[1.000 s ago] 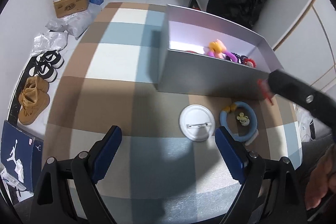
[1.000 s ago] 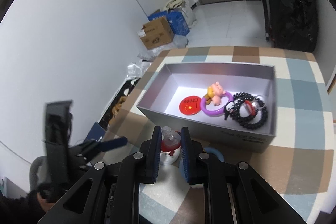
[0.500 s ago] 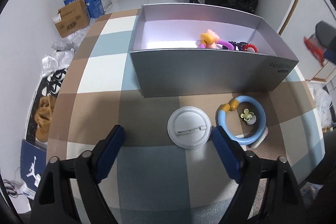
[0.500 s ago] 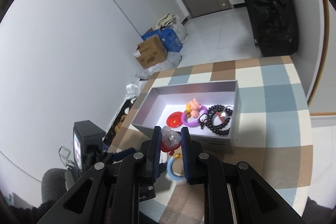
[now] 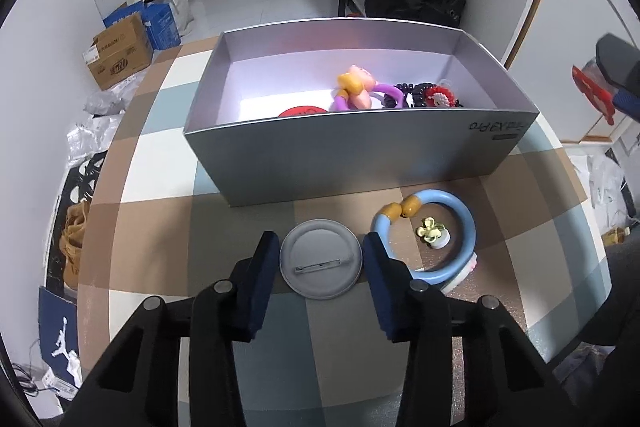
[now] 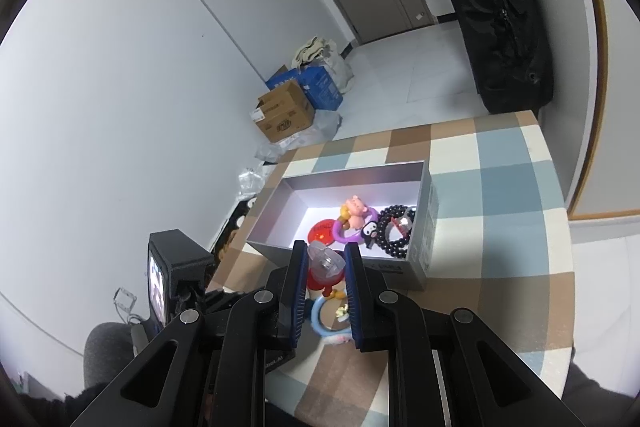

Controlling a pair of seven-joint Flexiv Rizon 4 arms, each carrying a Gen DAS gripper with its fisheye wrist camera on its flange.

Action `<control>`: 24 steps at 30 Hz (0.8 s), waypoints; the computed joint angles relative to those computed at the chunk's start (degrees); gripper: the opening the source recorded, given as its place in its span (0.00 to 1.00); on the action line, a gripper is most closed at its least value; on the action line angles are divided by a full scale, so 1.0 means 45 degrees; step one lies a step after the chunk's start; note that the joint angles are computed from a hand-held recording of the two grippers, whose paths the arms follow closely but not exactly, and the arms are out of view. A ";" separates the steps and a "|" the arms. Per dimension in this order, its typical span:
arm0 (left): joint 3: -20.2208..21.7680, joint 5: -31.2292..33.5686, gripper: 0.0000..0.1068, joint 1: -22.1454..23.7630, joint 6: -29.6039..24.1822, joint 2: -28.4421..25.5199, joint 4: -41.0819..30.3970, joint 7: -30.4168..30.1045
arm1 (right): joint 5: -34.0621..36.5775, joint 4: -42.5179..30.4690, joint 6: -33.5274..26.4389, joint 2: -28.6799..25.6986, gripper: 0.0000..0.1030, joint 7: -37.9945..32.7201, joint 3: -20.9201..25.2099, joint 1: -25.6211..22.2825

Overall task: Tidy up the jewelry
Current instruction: 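Grasp the white round badge with the left tool and lift it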

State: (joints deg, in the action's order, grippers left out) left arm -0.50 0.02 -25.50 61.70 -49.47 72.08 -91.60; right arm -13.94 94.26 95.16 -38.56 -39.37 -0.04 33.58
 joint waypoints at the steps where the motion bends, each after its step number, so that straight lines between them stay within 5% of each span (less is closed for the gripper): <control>1: -0.0011 -0.0012 0.35 0.0011 -0.0003 0.0006 0.0009 -0.0005 | -0.0001 -0.0003 -0.0007 -0.0003 0.17 -0.0014 0.0027 -0.0020; 16: -0.0225 -0.0431 0.35 0.0271 -0.0293 0.0118 0.0093 -0.0106 | -0.0021 -0.0115 -0.0133 -0.0062 0.17 -0.0087 0.0177 -0.0064; 24: -0.0777 -0.0957 0.35 0.0654 0.1236 0.0595 0.0856 0.0066 | -0.0109 -0.0405 -0.0249 -0.0259 0.17 -0.0259 0.0475 -0.0247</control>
State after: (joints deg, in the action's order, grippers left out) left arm -3.99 -4.28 -22.56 67.26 -46.80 75.93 -91.30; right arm -14.43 92.44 94.04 -39.73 -40.54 2.10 32.47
